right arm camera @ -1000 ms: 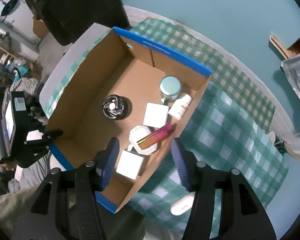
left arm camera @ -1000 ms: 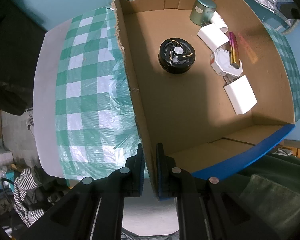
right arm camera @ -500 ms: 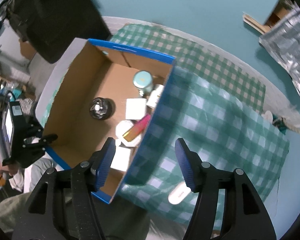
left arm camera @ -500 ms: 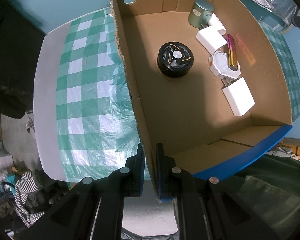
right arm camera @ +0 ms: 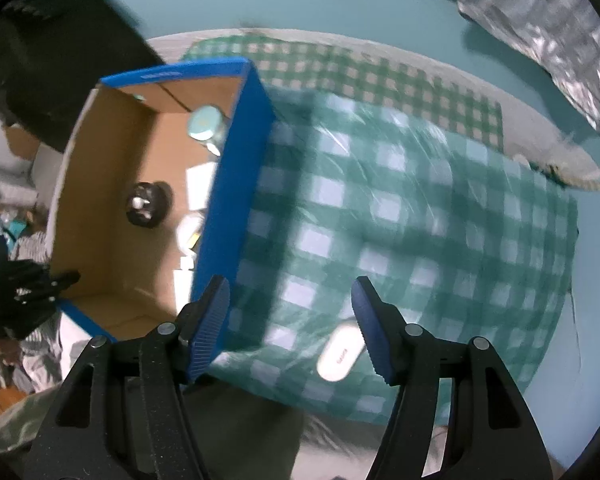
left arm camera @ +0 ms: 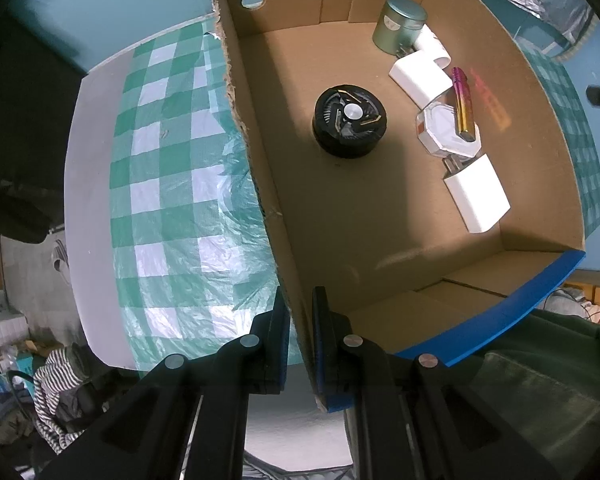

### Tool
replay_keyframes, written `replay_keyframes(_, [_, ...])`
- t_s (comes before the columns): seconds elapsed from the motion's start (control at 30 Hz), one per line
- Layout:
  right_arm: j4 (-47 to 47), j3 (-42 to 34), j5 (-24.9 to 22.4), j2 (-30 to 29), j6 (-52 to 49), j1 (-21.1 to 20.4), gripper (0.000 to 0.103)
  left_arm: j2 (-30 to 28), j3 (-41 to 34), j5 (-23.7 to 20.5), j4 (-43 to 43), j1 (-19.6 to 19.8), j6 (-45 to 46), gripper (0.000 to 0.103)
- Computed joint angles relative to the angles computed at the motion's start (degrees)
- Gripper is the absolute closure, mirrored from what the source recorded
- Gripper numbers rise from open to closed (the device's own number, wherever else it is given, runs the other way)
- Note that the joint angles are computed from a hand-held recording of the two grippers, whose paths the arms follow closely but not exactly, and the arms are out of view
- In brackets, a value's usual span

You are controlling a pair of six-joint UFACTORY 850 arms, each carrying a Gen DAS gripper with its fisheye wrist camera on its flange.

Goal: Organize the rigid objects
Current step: 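Return the right gripper to the white KINYO oval device and grasp it, then carry the KINYO device into the box and open the right gripper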

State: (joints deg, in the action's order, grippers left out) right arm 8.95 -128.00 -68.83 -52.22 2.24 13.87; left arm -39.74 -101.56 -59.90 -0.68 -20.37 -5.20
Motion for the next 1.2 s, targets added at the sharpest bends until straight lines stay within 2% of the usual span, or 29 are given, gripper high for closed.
replay_keyframes(0.43, [-0.63, 17.92, 6.95, 4.11, 6.55, -2.01, 0.037, -1.18, -1.69, -1.01, -0.9, 0.36, 0.15, 0.093])
replay_keyframes(0.8, [0.91, 25.23, 9.55, 5.76, 8.21, -2.38, 0.038, -1.35, -1.78, -1.15, -0.97, 0.56, 0.05, 0.093])
replay_keyframes(0.93, [0.84, 25.83, 9.85, 5.46, 8.21, -2.53, 0.05, -1.4, -1.83, -1.21, -0.96, 0.6, 0.11, 0.093])
replay_keyframes(1.1, [-1.23, 26.72, 10.45, 5.82, 8.99, -2.06, 0.056, -1.36, -1.72, -1.14, -0.77, 0.48, -0.25, 0.093])
replay_keyframes(1.2, [-2.23, 27.01, 10.59, 6.01, 9.37, -2.14, 0.065, -1.37, -1.63, -1.28, -0.57, 0.41, -0.45, 0.093])
